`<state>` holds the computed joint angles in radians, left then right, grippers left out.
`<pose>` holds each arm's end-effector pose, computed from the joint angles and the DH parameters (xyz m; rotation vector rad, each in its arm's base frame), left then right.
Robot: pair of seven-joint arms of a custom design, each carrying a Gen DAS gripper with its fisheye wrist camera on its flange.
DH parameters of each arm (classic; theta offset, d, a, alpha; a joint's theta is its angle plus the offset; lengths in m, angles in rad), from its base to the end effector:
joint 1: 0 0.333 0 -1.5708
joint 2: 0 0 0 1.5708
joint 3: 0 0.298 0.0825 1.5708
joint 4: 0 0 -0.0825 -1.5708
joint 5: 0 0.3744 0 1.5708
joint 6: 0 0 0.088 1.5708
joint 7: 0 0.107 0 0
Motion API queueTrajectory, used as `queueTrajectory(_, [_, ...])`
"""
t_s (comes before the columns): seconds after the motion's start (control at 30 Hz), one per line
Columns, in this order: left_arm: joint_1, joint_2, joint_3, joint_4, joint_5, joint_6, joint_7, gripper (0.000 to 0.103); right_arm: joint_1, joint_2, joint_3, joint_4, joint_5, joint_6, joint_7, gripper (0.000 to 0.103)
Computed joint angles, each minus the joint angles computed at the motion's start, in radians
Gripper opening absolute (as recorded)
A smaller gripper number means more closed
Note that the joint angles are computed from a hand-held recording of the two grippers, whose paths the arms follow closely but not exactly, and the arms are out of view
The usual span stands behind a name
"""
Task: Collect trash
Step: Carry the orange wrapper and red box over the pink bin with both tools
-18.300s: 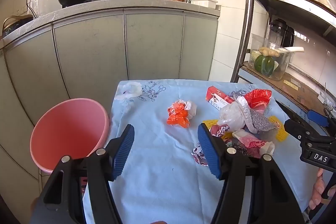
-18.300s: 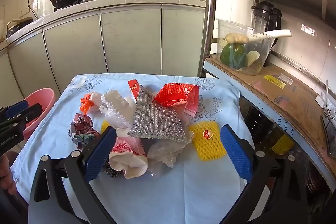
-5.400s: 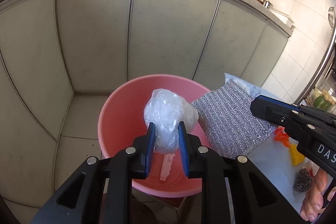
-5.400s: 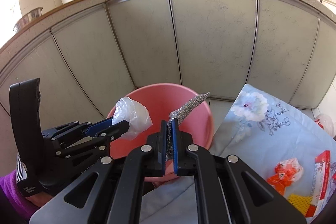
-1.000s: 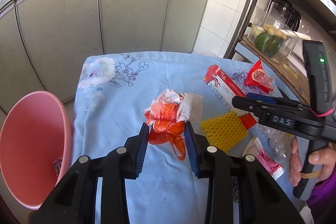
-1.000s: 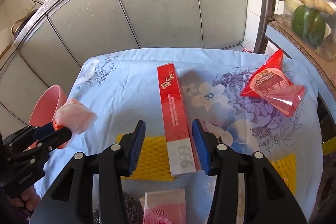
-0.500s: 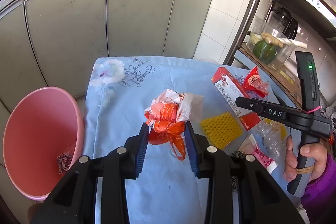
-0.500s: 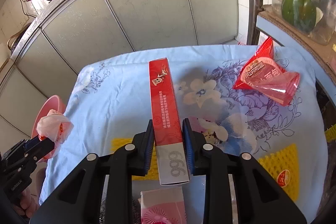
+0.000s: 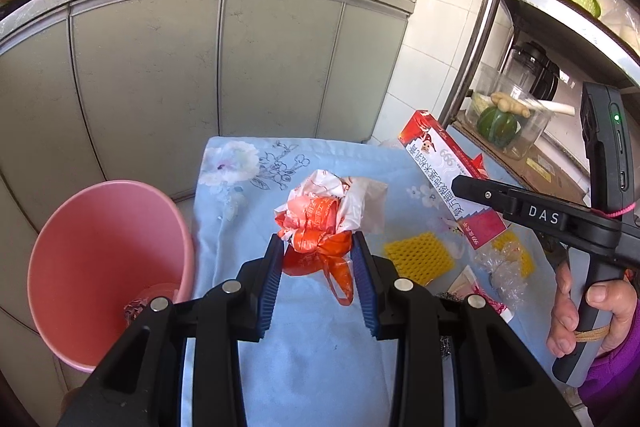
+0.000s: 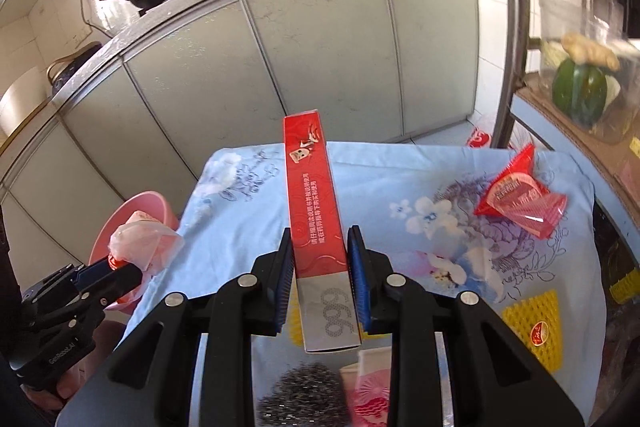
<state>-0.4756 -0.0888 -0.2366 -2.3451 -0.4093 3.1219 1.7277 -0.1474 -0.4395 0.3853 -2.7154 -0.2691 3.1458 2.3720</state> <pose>0.4237 -0.3234 0.4555 -1.3767 2.2489 -1.1560 0.4091 0.1262 0.4365 -1.4471 1.8732 -0.6014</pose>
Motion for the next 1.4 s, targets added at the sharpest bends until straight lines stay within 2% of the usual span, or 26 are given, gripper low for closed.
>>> queueTrajectory(0.27, [-0.046, -0.065, 0.078, -0.066, -0.090, 0.041, 0.047, 0.034, -0.030, 0.059, 0.093, 0.103, -0.072, -0.023, 0.039, 0.027])
queueTrajectory(0.4, [-0.053, -0.092, 0.118, -0.099, -0.091, 0.059, 0.031, 0.034, -0.041, 0.116, 0.143, 0.184, -0.149, -0.053, 0.083, 0.027])
queueTrajectory(0.53, [-0.051, -0.113, 0.155, -0.130, -0.067, 0.073, -0.007, 0.034, -0.028, 0.181, 0.161, 0.260, -0.226, -0.082, 0.116, 0.027])
queueTrajectory(0.63, [-0.012, -0.129, 0.153, -0.156, -0.024, 0.082, -0.061, 0.034, 0.007, 0.245, 0.155, 0.324, -0.277, -0.109, 0.126, 0.027])
queueTrajectory(0.77, [0.082, -0.143, 0.109, -0.182, 0.061, 0.092, -0.150, 0.034, 0.062, 0.333, 0.140, 0.408, -0.334, -0.148, 0.131, 0.027])
queueTrajectory(0.87, [0.141, -0.148, 0.083, -0.195, 0.114, 0.096, -0.209, 0.034, 0.119, 0.394, 0.114, 0.462, -0.319, -0.169, 0.090, 0.027])
queueTrajectory(1.07, [0.231, -0.143, 0.059, -0.209, 0.205, 0.092, -0.311, 0.034, 0.216, 0.495, 0.066, 0.556, -0.251, -0.226, -0.019, 0.027])
queueTrajectory(1.23, [0.316, -0.116, 0.020, -0.197, 0.295, 0.063, -0.404, 0.034, 0.274, 0.566, 0.037, 0.626, -0.145, -0.276, -0.122, 0.027])
queueTrajectory(1.4, [0.363, -0.080, 0.004, -0.180, 0.379, 0.039, -0.469, 0.034, 0.323, 0.636, 0.010, 0.701, -0.036, -0.339, -0.209, 0.027])
